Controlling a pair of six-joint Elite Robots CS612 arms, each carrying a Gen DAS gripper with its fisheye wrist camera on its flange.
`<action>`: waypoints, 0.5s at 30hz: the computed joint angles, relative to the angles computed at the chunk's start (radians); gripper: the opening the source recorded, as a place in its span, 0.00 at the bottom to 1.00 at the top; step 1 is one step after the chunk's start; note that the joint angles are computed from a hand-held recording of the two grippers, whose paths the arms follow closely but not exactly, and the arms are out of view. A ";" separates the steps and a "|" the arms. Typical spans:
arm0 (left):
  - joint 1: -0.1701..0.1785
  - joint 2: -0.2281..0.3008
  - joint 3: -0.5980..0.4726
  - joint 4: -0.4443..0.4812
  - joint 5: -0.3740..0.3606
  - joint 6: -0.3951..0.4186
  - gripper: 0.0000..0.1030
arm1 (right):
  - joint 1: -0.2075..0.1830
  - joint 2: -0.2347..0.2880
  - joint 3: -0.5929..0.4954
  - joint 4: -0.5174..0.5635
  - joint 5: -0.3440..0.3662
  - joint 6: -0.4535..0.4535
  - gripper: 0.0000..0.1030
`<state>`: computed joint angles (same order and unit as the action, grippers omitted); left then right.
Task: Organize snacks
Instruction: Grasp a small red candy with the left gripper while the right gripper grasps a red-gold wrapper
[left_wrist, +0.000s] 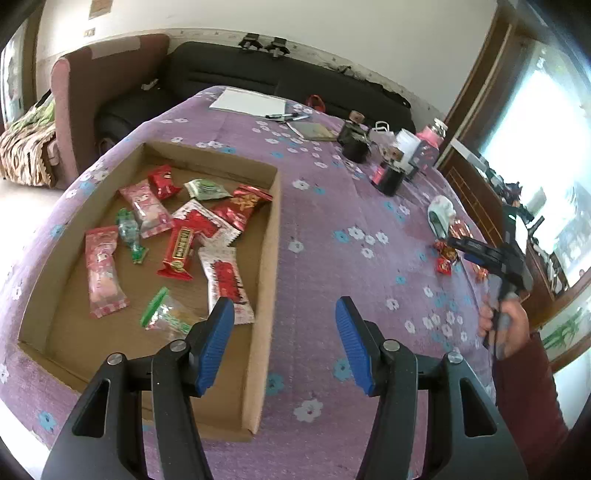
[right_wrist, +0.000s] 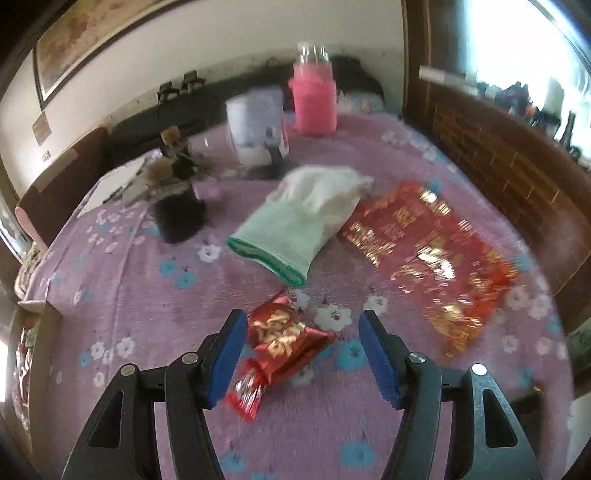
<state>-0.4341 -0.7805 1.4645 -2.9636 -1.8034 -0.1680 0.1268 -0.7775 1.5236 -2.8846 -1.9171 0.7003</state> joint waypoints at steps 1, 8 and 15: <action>-0.003 -0.002 0.003 0.002 0.006 0.005 0.54 | -0.003 0.009 -0.012 0.016 0.012 -0.008 0.62; -0.017 0.001 -0.008 0.034 0.021 0.015 0.54 | 0.020 0.030 -0.030 -0.003 0.139 -0.076 0.27; -0.039 0.016 -0.035 0.096 -0.008 0.066 0.54 | 0.030 0.019 0.034 -0.206 0.491 -0.275 0.21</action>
